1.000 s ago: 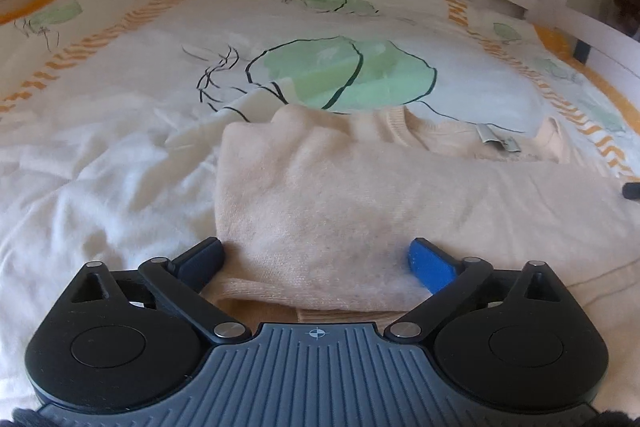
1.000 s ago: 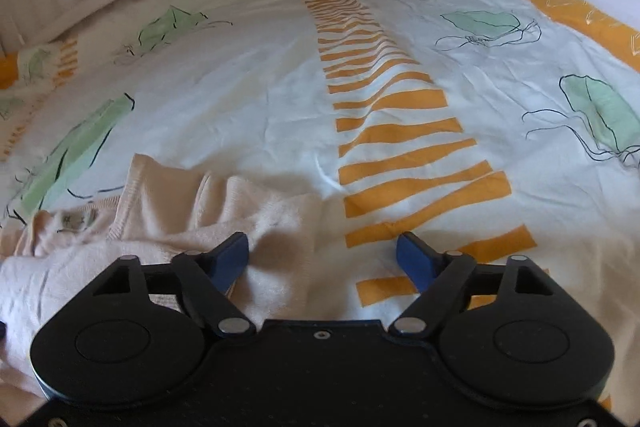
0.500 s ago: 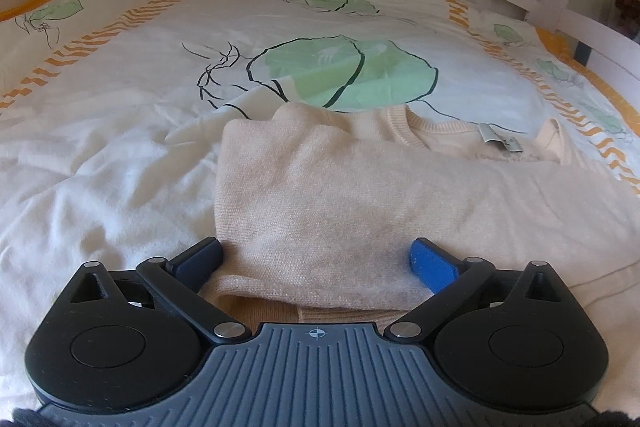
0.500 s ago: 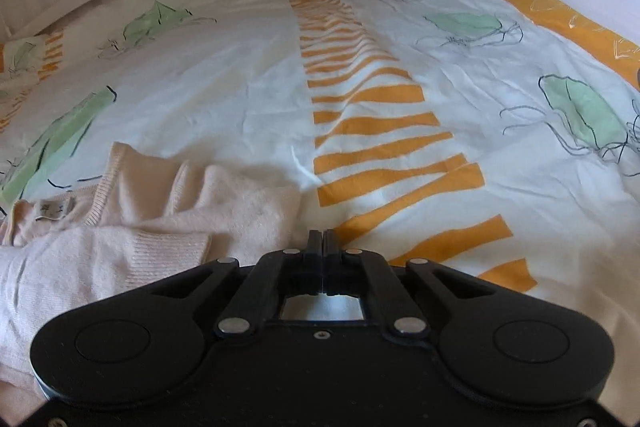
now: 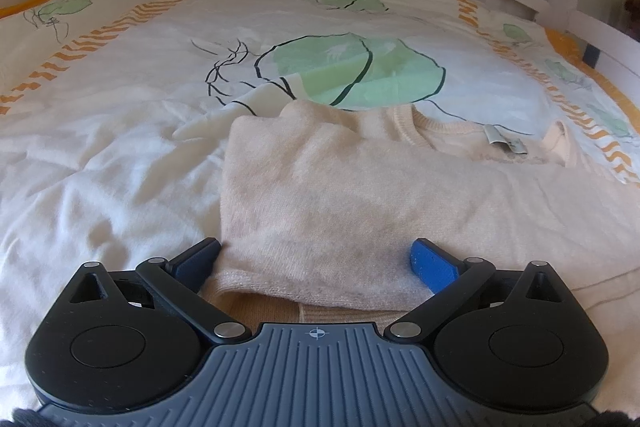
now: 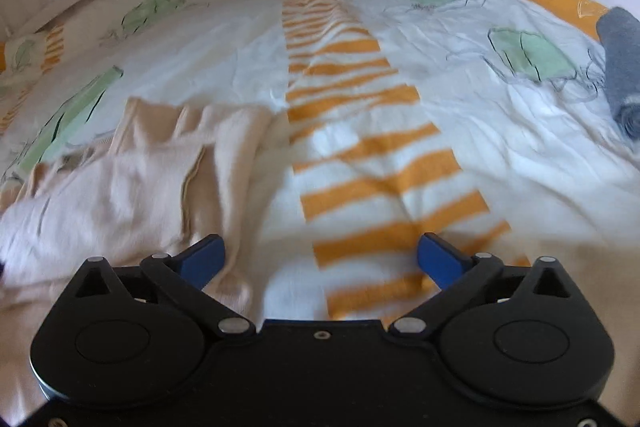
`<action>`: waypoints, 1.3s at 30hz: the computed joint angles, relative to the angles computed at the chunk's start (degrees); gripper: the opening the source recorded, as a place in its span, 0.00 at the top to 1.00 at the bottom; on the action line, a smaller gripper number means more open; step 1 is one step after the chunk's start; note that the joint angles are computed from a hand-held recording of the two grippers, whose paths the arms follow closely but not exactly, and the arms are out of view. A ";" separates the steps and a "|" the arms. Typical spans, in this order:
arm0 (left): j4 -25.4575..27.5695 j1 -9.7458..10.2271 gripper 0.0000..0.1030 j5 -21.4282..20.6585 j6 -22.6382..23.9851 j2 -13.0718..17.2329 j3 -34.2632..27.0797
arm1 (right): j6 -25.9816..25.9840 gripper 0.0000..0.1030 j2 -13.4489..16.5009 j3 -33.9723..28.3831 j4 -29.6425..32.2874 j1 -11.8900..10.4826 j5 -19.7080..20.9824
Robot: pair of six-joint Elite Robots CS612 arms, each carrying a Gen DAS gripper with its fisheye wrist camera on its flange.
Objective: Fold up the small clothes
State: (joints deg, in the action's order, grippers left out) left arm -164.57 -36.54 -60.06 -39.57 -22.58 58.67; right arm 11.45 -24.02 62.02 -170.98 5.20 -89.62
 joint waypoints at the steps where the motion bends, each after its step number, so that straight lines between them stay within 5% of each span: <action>1: 0.68 0.03 0.00 -0.26 -0.42 -0.18 0.01 | 0.69 0.01 -0.62 0.72 0.97 -0.19 0.78; 8: 3.54 -0.51 0.02 -1.58 -4.23 -3.32 3.78 | -2.57 0.01 -3.64 4.90 4.38 -0.87 3.48; 13: 6.64 -1.92 0.03 -1.84 -2.79 -7.46 9.13 | -5.12 0.01 -6.25 7.95 8.46 -1.46 7.16; 17: 4.14 -3.10 0.03 -3.28 -1.65 -11.10 14.88 | -5.48 0.01 -8.74 10.57 12.94 -2.36 12.09; 25: 0.27 -4.15 0.03 -8.46 -6.51 -17.10 24.56 | -2.78 0.01 -13.36 17.29 20.42 -4.42 25.19; 32: 1.02 -4.18 0.03 -14.89 -9.58 -19.92 29.30 | -13.78 0.02 -17.28 22.72 19.67 -2.45 22.43; 39: 3.05 -4.30 0.03 -17.47 -9.67 -20.79 30.75 | -16.87 0.01 -18.44 25.01 20.65 -1.39 22.41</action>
